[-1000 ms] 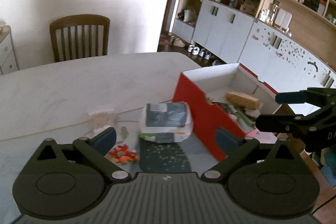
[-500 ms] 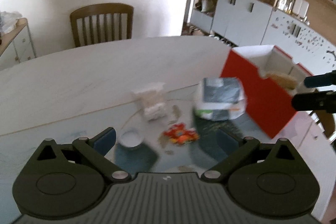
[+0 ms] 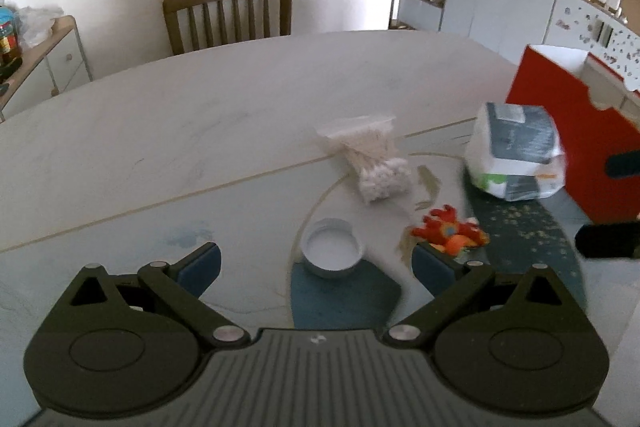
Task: Organize objects
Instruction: 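Grasp the white round jar lid with the left tool while the right tool grasps the red plush toy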
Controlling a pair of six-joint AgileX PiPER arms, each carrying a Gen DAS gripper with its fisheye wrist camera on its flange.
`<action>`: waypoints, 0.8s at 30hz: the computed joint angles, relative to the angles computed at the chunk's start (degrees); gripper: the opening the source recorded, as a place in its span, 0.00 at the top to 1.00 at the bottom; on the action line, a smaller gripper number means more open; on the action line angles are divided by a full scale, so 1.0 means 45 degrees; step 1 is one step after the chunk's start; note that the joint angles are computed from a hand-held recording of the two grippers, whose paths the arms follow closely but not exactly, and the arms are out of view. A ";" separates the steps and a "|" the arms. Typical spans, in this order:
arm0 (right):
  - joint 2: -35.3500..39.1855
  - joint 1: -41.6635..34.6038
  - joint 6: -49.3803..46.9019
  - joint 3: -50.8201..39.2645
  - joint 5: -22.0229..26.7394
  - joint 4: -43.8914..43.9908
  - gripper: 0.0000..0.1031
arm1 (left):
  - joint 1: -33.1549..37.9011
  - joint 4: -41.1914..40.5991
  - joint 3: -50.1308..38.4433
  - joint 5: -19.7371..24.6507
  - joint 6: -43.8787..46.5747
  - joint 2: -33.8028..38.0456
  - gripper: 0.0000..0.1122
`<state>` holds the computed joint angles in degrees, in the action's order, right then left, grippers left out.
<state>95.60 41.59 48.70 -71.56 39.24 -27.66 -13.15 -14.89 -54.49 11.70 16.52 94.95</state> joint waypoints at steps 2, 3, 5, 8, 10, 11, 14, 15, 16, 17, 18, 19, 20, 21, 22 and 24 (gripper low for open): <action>0.0402 0.0005 -0.0282 -0.0248 -0.0086 0.0131 0.01 | 0.0075 -0.0004 -0.0129 -0.0084 0.0021 0.0298 0.09; 0.0648 0.0000 -0.0499 -0.0417 -0.0151 0.0268 0.01 | 0.0103 -0.0034 -0.0191 -0.0080 0.0015 0.0396 0.09; 0.0989 -0.0033 -0.0845 -0.0620 -0.0254 0.0457 0.02 | 0.0217 -0.0745 -0.0321 -0.0029 0.0696 0.0591 0.09; 0.1614 -0.0148 -0.1590 -0.1055 -0.0347 0.0929 0.08 | 0.0273 -0.1404 -0.0426 -0.0071 0.1375 0.0841 0.09; 0.1919 -0.0234 -0.2048 -0.1254 -0.0399 0.1229 0.10 | 0.0323 -0.1998 -0.0463 -0.0100 0.1974 0.0985 0.09; 0.2076 -0.0233 -0.2120 -0.1371 -0.0387 0.1245 0.10 | 0.0366 -0.2139 -0.0437 -0.0133 0.2100 0.1017 0.09; 0.2352 -0.0329 -0.2622 -0.1563 -0.0518 0.1627 0.12 | 0.0394 -0.2143 -0.0432 -0.0237 0.2006 0.1162 0.09; 0.2479 -0.0315 -0.2682 -0.1666 -0.0481 0.1569 0.13 | 0.0382 -0.2128 -0.0416 -0.0281 0.1948 0.1186 0.09; 0.2559 -0.0324 -0.2772 -0.1710 -0.0512 0.1596 0.15 | 0.0352 -0.2146 -0.0413 -0.0317 0.1910 0.1200 0.09; 0.2631 -0.0364 -0.2929 -0.1747 -0.0555 0.1709 0.16 | 0.0350 -0.2451 -0.0347 -0.0413 0.2210 0.1197 0.09; 0.2730 -0.0382 -0.3023 -0.1830 -0.0539 0.1734 0.19 | 0.0341 -0.2750 -0.0290 -0.0482 0.2542 0.1186 0.09; 0.2792 -0.0399 -0.3096 -0.1881 -0.0556 0.1734 0.21 | 0.0316 -0.2982 -0.0206 -0.0593 0.2827 0.1167 0.10; 0.2841 -0.0417 -0.3166 -0.1868 -0.0633 0.1752 0.22 | 0.0276 -0.2970 -0.0136 -0.0705 0.2867 0.1142 0.10; 0.2917 -0.0466 -0.3305 -0.1937 -0.0658 0.1826 0.24 | 0.0256 -0.3211 -0.0074 -0.0785 0.3130 0.1122 0.10; 0.2912 -0.0481 -0.3329 -0.1900 -0.0701 0.1840 0.25 | 0.0259 -0.3776 -0.0019 -0.0861 0.3708 0.1108 0.10; 0.3006 -0.0544 -0.3459 -0.1988 -0.0728 0.1989 0.26 | 0.0250 -0.4986 0.0103 -0.0918 0.4977 0.1022 0.16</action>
<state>109.13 39.14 33.14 -80.50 35.96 -18.71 -12.02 -37.33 -54.02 7.57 38.92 99.55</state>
